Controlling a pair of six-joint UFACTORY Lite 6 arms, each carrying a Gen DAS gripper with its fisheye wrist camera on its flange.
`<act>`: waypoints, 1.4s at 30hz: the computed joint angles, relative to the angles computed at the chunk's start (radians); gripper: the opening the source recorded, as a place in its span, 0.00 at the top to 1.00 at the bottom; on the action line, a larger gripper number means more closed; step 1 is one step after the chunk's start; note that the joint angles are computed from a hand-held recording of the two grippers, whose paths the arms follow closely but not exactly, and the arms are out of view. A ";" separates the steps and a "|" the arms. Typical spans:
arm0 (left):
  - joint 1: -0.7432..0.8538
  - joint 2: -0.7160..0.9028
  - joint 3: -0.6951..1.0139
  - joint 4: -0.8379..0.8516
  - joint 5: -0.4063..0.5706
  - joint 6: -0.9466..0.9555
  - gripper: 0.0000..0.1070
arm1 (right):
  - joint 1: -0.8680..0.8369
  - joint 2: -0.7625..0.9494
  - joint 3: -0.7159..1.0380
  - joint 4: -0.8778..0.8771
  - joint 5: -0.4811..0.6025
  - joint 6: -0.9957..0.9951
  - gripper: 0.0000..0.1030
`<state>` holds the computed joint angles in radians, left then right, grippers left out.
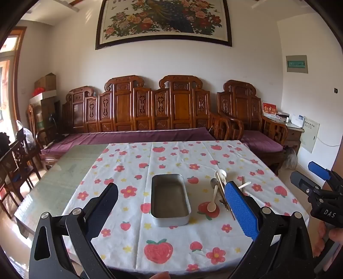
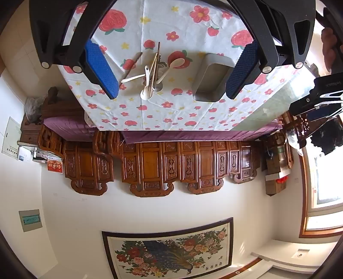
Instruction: Organize utensils
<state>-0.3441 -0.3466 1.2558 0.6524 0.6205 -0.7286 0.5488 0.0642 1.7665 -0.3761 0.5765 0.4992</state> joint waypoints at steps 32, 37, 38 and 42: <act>-0.007 0.008 0.023 0.012 0.006 -0.007 0.10 | 0.014 0.000 0.016 0.002 0.009 0.008 0.02; -0.010 0.014 0.035 0.007 0.017 -0.003 0.10 | 0.020 0.001 0.029 0.005 0.020 0.003 0.02; -0.042 0.036 0.094 0.018 0.057 -0.010 0.10 | 0.017 0.000 0.027 0.007 0.018 0.001 0.02; -0.035 0.056 0.134 -0.005 0.067 0.019 0.10 | 0.021 0.002 0.030 0.002 0.020 0.006 0.02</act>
<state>-0.3788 -0.2903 1.3895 0.6474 0.6877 -0.7092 0.5694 0.0659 1.7961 -0.3744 0.5962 0.5049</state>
